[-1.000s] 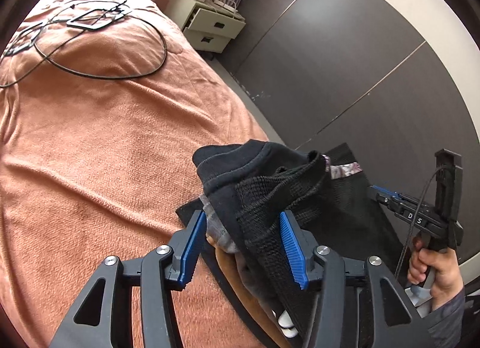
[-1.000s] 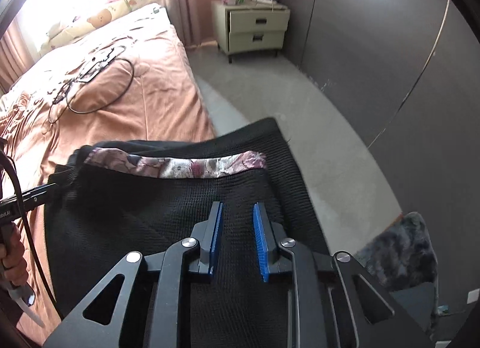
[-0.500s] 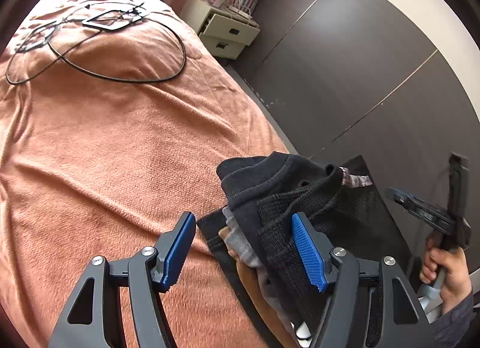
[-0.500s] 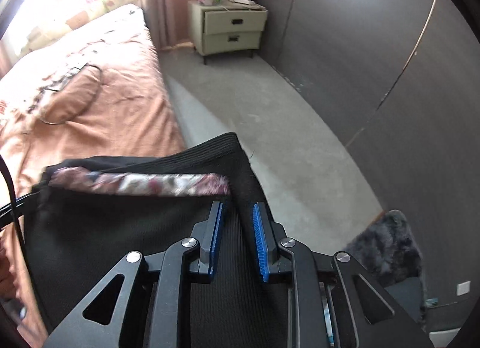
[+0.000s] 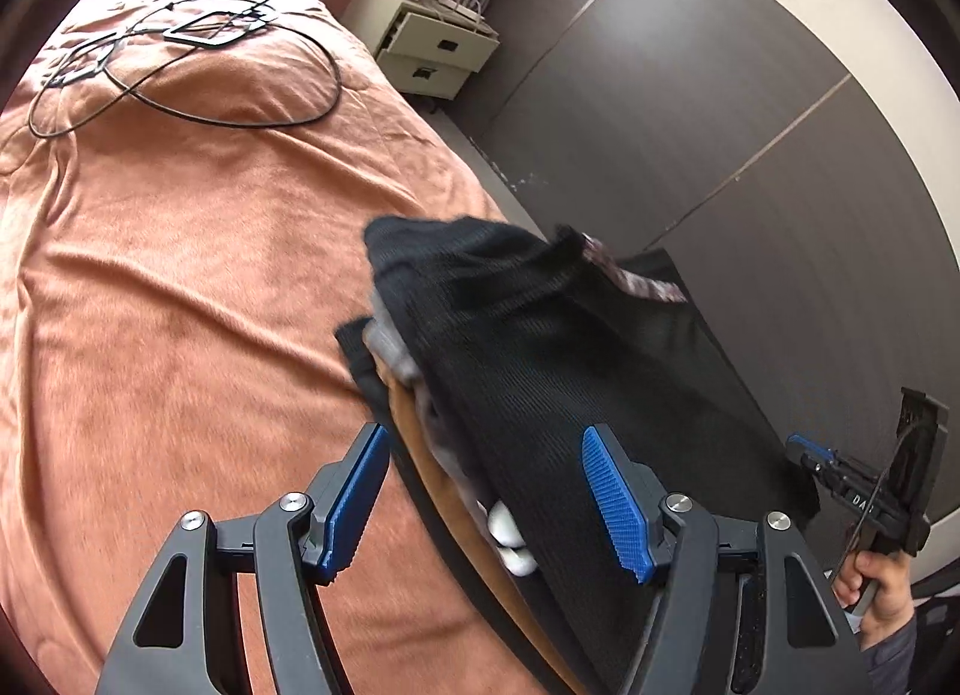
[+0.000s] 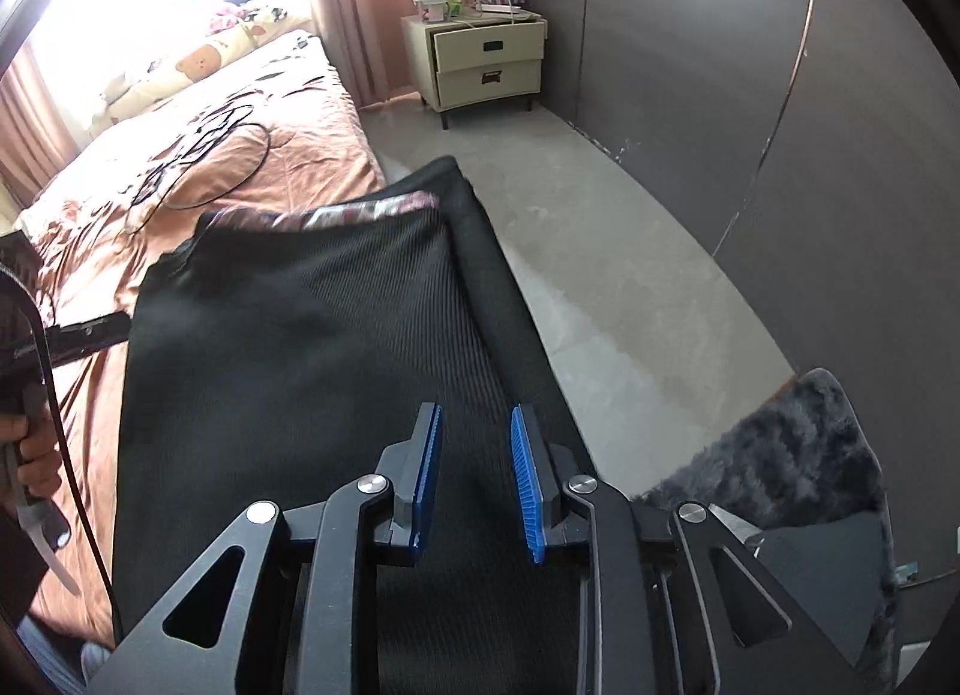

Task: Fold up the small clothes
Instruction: 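Lower the black shirt onto the folded clothes stack with both tools, then open both tools and release the shirt on the stack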

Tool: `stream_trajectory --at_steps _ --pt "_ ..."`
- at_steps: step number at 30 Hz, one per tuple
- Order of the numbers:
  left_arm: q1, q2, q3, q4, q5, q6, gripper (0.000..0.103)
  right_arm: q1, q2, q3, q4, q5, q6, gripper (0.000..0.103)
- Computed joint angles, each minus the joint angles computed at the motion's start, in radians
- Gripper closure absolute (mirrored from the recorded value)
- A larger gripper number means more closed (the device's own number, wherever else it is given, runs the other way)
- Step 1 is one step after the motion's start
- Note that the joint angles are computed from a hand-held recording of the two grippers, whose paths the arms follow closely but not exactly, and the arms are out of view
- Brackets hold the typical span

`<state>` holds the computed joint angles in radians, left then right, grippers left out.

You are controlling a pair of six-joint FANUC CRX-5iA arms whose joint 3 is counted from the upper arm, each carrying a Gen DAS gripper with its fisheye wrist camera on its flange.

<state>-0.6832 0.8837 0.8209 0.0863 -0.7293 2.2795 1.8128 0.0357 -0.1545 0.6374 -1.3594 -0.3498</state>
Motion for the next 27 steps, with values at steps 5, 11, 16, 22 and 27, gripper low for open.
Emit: stream_trajectory --at_steps 5,11,16,22,27 --pt "-0.030 0.010 0.037 -0.020 -0.040 0.015 0.034 0.086 -0.030 -0.050 0.041 -0.027 -0.071 0.082" --pt "-0.067 0.047 0.114 -0.037 -0.099 0.023 0.034 0.090 -0.027 -0.068 -0.022 -0.097 -0.182 0.082" --pt "-0.090 0.069 0.142 -0.029 -0.127 0.025 0.034 0.109 -0.086 -0.143 -0.034 -0.063 -0.335 0.082" --pt "-0.115 0.081 0.153 -0.021 -0.161 0.019 0.034 0.145 -0.055 -0.062 -0.096 -0.169 -0.330 0.084" --pt "-0.134 0.057 0.131 -0.031 -0.173 0.041 0.034 0.185 -0.014 0.033 -0.090 -0.252 -0.333 0.082"
